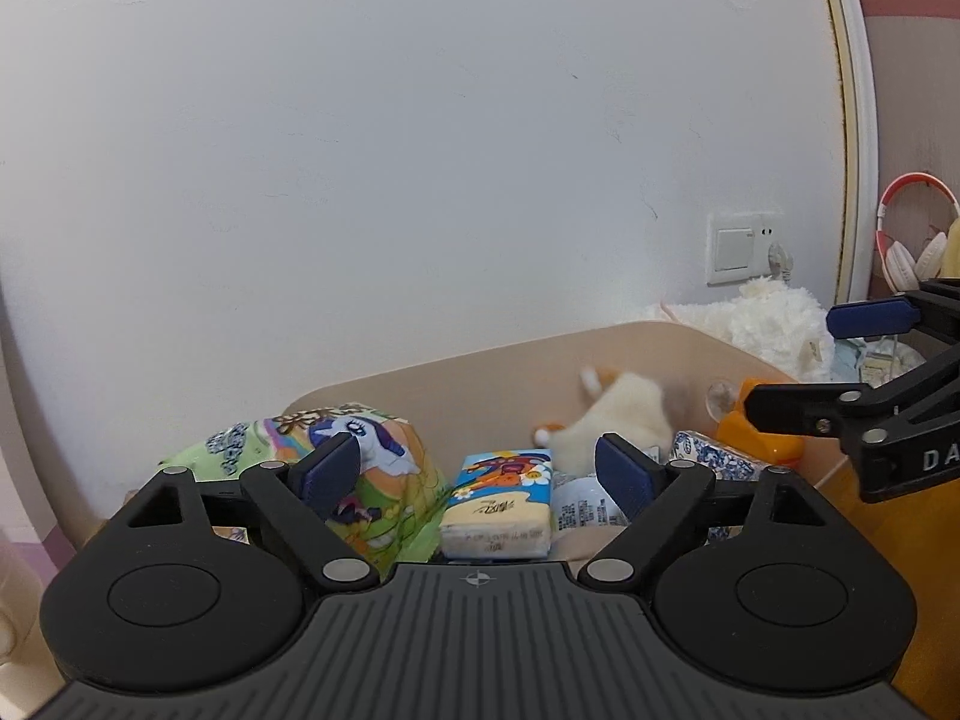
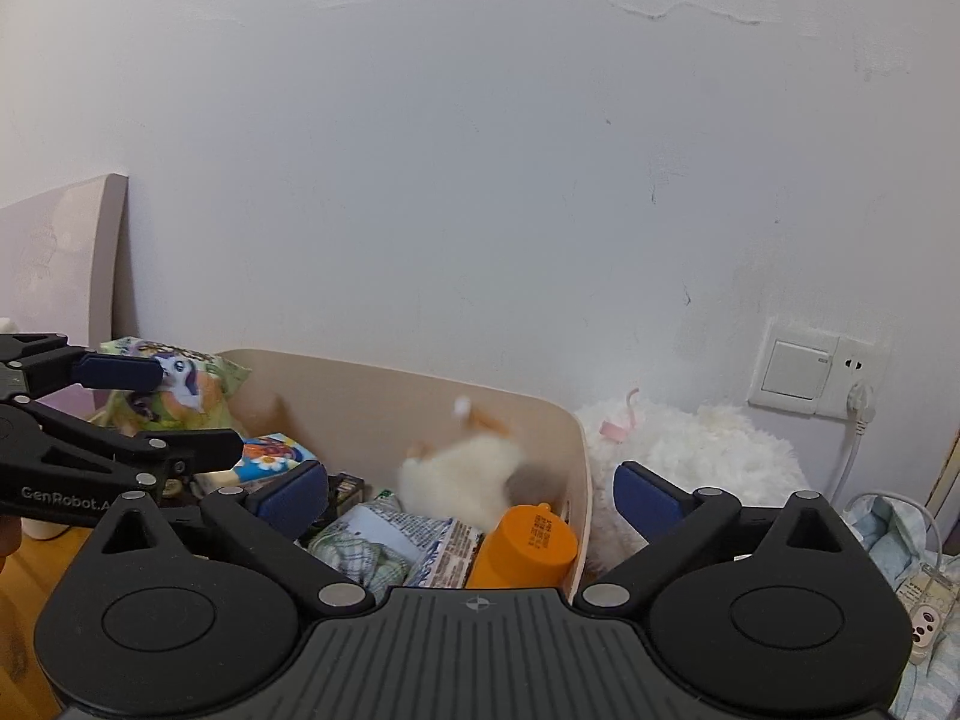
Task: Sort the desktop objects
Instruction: 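Carry the tissue pack and plush mouse into the basket and release both, then move both grippers back toward the white scrunchie and black box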
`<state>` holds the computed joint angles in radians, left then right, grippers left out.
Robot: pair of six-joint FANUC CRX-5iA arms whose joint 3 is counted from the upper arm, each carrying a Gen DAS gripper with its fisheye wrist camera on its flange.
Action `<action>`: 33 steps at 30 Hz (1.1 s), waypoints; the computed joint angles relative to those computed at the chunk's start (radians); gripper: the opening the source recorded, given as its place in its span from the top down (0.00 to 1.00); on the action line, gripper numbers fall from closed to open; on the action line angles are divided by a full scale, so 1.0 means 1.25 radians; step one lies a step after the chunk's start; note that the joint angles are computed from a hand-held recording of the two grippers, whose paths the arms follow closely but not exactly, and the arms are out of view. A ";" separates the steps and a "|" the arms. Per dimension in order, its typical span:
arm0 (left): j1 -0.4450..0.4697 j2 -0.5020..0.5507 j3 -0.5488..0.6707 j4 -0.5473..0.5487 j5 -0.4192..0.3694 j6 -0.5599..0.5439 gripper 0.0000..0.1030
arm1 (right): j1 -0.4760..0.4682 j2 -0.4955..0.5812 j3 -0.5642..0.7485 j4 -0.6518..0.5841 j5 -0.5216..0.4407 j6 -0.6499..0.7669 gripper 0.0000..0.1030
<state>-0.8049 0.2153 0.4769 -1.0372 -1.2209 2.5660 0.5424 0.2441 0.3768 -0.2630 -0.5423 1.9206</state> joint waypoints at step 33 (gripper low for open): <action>-0.143 -0.018 -0.095 0.069 -0.150 0.213 0.15 | -0.042 -0.100 -0.166 -0.145 -0.074 -0.015 0.00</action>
<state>-0.9832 0.1932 0.3578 -0.9505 -1.4080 2.8319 0.4895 0.1187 0.1694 -0.4444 -0.6347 1.9024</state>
